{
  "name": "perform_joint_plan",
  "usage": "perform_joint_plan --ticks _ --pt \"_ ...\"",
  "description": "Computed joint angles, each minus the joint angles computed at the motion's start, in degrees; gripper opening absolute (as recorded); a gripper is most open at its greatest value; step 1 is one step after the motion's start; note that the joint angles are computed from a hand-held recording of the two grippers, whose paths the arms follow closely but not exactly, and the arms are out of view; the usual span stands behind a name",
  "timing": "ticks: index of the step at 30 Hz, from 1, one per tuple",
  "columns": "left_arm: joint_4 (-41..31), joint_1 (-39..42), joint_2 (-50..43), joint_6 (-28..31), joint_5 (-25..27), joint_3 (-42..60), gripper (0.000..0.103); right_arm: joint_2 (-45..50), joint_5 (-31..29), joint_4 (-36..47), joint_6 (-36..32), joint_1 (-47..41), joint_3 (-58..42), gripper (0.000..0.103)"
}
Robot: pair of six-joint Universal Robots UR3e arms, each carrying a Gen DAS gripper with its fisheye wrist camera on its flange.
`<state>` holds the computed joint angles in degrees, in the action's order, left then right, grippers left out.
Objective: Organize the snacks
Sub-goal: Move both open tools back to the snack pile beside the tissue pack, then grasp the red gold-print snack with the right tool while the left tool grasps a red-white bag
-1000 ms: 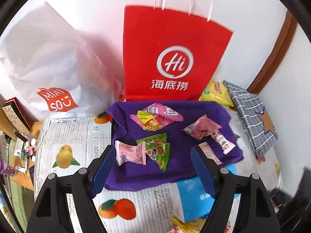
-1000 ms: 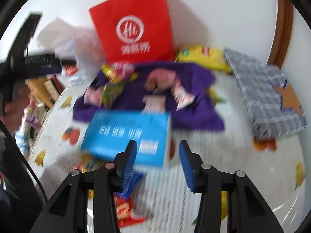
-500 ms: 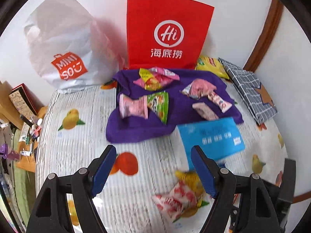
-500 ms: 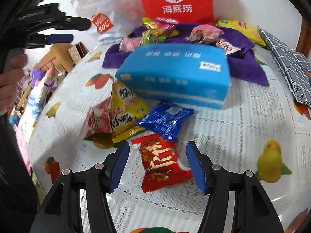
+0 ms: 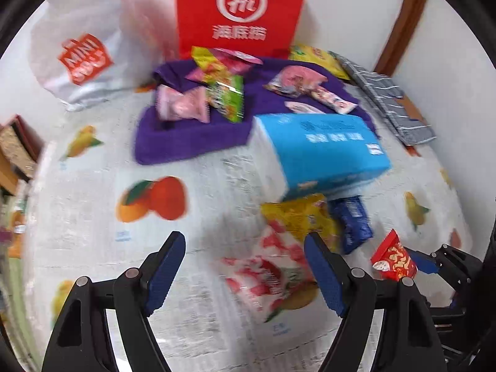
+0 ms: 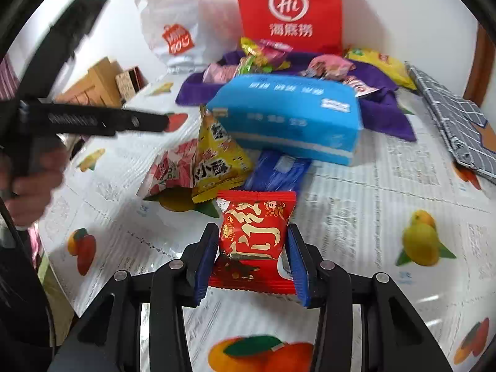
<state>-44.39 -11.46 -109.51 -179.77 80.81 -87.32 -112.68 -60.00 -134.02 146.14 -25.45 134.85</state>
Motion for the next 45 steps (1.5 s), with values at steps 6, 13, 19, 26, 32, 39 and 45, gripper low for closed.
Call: perform_joint_plan --ticks 6,13,19,26,32,39,45 --pt "0.4 -0.1 -4.2 2.8 -4.1 1.5 0.078 -8.5 2.7 6.2 -3.8 -9.0 3.2 0.044" --pt "-1.1 1.0 -3.6 6.8 -9.0 -1.6 0.078 -5.6 3.7 3.5 -5.4 -12.9 4.6 0.044" --pt "5.8 -0.3 -1.5 5.9 -5.9 -7.9 0.078 1.9 1.2 -7.1 -0.7 -12.3 5.3 0.044" --pt "18.7 -6.6 -3.1 2.4 7.4 -12.0 0.049 14.1 -5.4 -23.7 5.5 -6.5 3.7 0.044" --pt "26.7 -7.1 -1.9 -2.2 10.7 -17.6 0.048 21.9 -7.1 -27.6 8.9 -2.7 -1.5 0.045" --pt "27.2 -8.0 -2.8 -3.8 12.0 -16.9 0.049 23.7 -6.6 -27.6 10.1 -2.2 -3.1 0.045" --pt "27.1 -7.8 -2.9 -4.1 11.7 -16.8 0.05 25.0 -12.5 -30.3 11.0 2.2 -3.9 0.047"
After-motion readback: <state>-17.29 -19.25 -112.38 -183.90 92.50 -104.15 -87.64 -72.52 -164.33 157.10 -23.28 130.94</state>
